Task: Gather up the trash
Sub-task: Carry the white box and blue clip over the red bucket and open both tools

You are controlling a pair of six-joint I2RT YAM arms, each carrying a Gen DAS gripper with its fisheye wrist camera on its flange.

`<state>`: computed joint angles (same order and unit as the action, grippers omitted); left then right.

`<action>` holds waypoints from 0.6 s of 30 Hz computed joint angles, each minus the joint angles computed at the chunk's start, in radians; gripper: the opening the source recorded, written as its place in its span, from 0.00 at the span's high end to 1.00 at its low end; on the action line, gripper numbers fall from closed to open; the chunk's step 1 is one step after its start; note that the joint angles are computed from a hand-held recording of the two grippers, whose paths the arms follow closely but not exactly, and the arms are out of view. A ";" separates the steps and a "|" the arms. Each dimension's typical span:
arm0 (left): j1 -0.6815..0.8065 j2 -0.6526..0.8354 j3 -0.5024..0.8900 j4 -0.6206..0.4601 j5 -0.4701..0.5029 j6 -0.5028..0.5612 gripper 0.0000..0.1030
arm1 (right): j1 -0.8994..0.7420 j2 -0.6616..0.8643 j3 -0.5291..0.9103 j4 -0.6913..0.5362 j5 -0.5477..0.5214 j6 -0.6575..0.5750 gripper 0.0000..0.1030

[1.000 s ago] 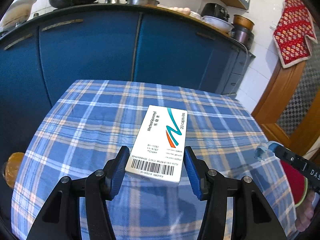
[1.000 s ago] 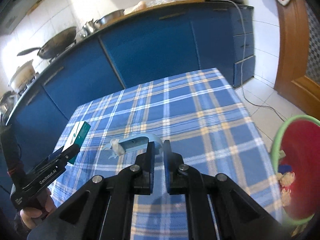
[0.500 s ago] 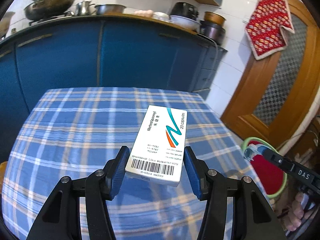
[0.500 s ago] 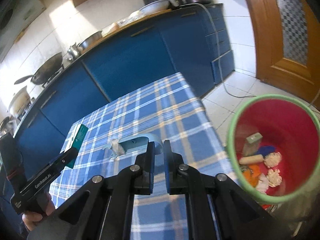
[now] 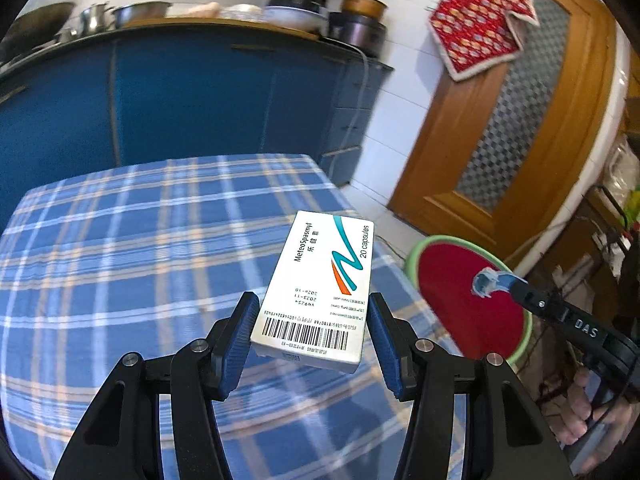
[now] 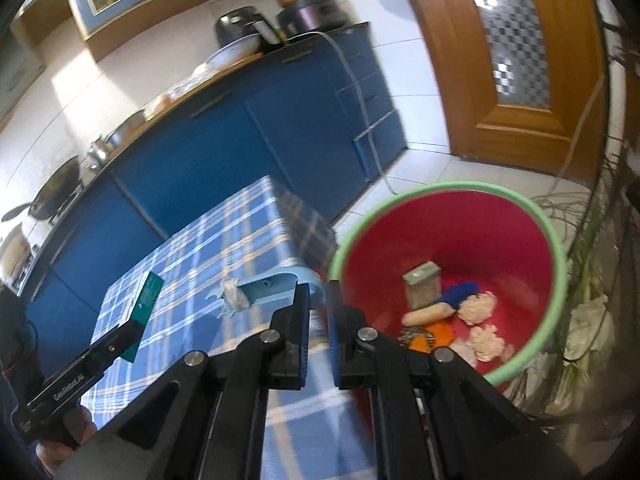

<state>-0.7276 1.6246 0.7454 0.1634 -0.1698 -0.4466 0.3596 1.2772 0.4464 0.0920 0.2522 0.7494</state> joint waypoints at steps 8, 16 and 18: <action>-0.074 0.109 0.115 -0.022 0.006 0.027 0.45 | -0.121 -0.026 -0.076 0.006 -0.010 -0.016 0.90; -0.118 0.187 0.200 -0.045 0.019 0.044 0.45 | -0.204 0.027 -0.104 0.052 -0.068 -0.011 0.87; -0.125 0.203 0.216 -0.050 0.019 0.046 0.45 | -0.222 0.028 -0.115 0.066 -0.093 -0.003 0.86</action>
<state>-0.8526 1.8276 0.9617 0.1131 -0.1504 -0.4010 0.1381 1.3049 0.3317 0.1584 0.1589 0.7462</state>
